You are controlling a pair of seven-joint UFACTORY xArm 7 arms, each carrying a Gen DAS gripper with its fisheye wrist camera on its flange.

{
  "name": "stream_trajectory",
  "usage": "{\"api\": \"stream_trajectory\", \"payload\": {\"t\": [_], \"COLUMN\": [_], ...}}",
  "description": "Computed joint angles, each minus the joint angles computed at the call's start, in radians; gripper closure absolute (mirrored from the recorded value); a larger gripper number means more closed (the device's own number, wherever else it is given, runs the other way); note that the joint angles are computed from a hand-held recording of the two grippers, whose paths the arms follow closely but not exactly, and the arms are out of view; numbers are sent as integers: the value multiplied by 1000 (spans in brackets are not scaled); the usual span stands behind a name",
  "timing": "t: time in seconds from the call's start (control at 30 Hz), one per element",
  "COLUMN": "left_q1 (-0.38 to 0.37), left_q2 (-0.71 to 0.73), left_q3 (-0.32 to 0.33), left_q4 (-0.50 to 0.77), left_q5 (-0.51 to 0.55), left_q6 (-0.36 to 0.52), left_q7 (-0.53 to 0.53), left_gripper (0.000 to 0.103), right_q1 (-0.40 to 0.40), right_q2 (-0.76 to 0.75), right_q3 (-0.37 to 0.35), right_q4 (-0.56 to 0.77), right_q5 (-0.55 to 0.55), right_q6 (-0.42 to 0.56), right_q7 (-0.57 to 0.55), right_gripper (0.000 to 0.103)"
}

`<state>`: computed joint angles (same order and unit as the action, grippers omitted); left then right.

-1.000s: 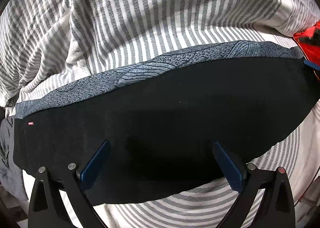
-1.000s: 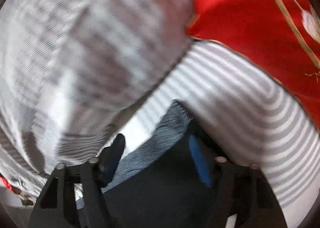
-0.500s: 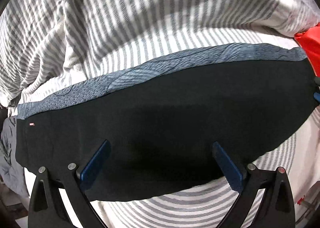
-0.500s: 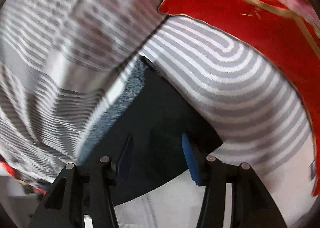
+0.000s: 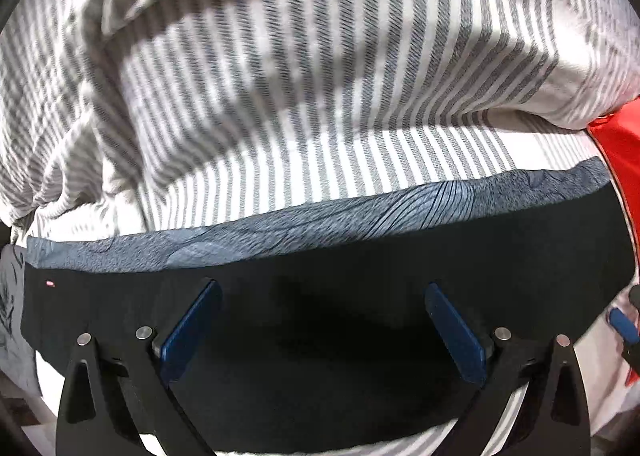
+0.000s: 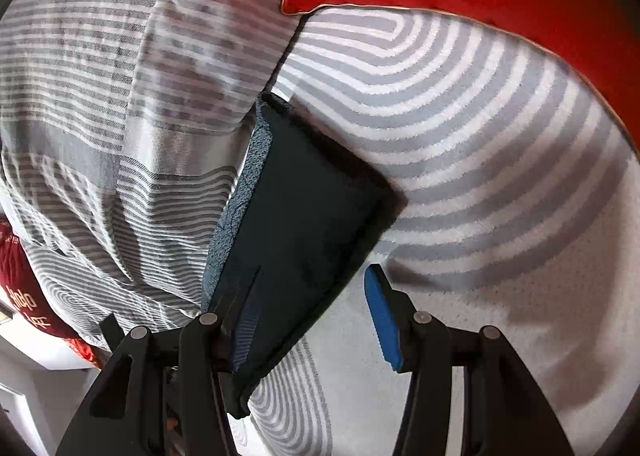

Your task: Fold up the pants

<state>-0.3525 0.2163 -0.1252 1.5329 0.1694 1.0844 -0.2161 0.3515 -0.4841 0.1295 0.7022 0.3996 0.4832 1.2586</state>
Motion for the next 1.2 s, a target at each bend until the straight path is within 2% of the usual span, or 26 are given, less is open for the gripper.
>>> {"api": "stream_trajectory", "payload": {"t": [0.1, 0.37, 0.47, 0.57, 0.7, 0.77, 0.9, 1.0, 1.03, 1.1, 1.13, 1.17, 1.2], "left_q1": [-5, -21, -34, -53, -54, -51, -45, -35, -37, -52, -58, -61, -60], "left_q2": [22, 75, 120, 155, 145, 110, 96, 122, 119, 74, 60, 46, 34], "left_q3": [0, 12, 20, 28, 32, 37, 52, 49, 46, 51, 51, 49, 44], "left_q4": [23, 76, 112, 118, 134, 106, 98, 104, 80, -19, -48, -71, -88], "left_q5": [-16, 23, 39, 68, 66, 83, 130, 116, 124, 197, 231, 256, 261], "left_q6": [12, 26, 29, 29, 50, 20, 1, 40, 26, -82, -112, -136, -141], "left_q7": [-32, -83, -117, -142, -151, -168, -241, -252, -250, -287, -296, -301, -300], "left_gripper": [0, 0, 0, 0, 0, 0, 0, 0, 0, 0, 0, 0, 0], "right_q1": [6, 23, 61, 123, 176, 199, 192, 188, 183, 185, 185, 185, 181], "right_q2": [-2, -13, 2, 65, 139, 166, 182, 191, 199, 215, 222, 227, 231], "right_q3": [-4, -3, -32, -89, -137, -156, -145, -143, -142, -143, -139, -132, -123], "right_q4": [-31, -105, -118, -86, -30, -8, 8, 23, 34, 55, 65, 73, 85], "right_q5": [11, 29, 50, 85, 151, 205, 272, 318, 329, 381, 409, 435, 448], "right_q6": [-44, -195, -263, -322, -348, -357, -348, -326, -306, -292, -297, -311, -322], "right_q7": [-10, 1, -24, -97, -187, -231, -272, -308, -317, -357, -378, -398, -411], "right_gripper": [46, 46, 44, 44, 44, 44, 44, 45, 49, 66, 81, 85, 85]}}
